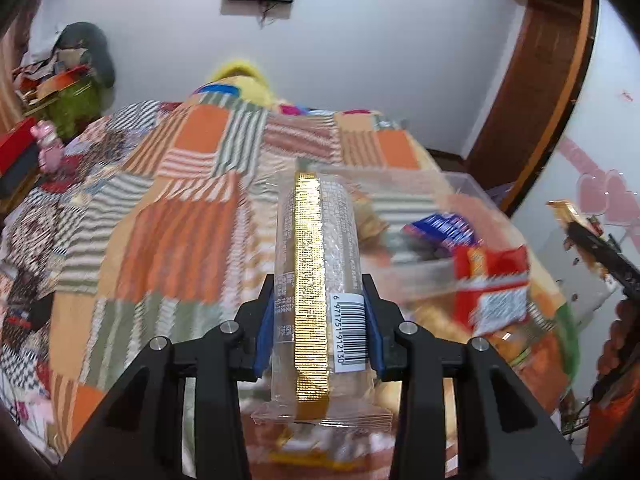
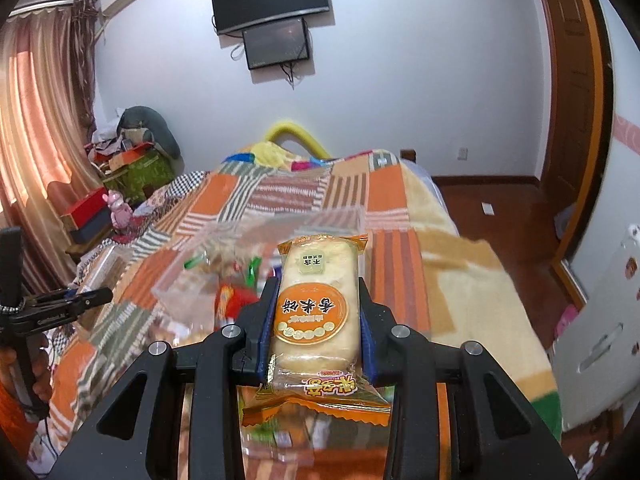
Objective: Organize snacks
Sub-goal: 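Carry both held packs over the clear box and open both grippers, then grasp the white-and-yellow chip bag with left gripper while right grasps green-label fried-snack bag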
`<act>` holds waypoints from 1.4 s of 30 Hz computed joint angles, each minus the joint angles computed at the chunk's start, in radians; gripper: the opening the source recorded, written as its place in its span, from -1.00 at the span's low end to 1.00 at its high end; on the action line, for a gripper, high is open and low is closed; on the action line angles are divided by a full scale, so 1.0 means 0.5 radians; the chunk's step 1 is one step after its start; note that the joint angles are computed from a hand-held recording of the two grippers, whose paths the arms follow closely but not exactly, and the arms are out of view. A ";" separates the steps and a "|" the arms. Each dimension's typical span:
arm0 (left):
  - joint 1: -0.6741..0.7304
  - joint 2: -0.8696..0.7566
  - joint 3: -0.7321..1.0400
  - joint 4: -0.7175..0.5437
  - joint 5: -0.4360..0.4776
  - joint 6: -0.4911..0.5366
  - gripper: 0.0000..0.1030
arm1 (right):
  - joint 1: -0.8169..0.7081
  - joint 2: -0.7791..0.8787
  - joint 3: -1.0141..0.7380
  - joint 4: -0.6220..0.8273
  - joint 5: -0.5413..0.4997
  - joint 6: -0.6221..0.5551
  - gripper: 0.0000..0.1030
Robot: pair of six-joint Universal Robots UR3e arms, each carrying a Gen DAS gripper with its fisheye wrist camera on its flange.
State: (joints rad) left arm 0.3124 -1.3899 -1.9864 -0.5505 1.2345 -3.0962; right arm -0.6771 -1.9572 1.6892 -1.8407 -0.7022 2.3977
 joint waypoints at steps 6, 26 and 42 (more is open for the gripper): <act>-0.245 -0.426 0.447 0.063 0.098 -0.126 -0.26 | 0.203 0.215 -0.045 -0.380 -0.107 0.207 -0.39; -0.574 -1.619 1.953 -0.491 0.207 -0.197 -0.26 | 0.659 0.969 -0.618 -0.431 -0.590 0.284 -0.39; -0.600 -1.344 1.642 -0.341 0.309 -0.145 -0.22 | 0.554 0.817 -0.561 -0.287 -0.488 0.171 -0.02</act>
State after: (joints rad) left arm 0.0121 -2.0619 -1.1651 -0.7213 1.3889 -3.1687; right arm -0.3999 -1.5488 1.4085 -1.9842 -0.9464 2.4831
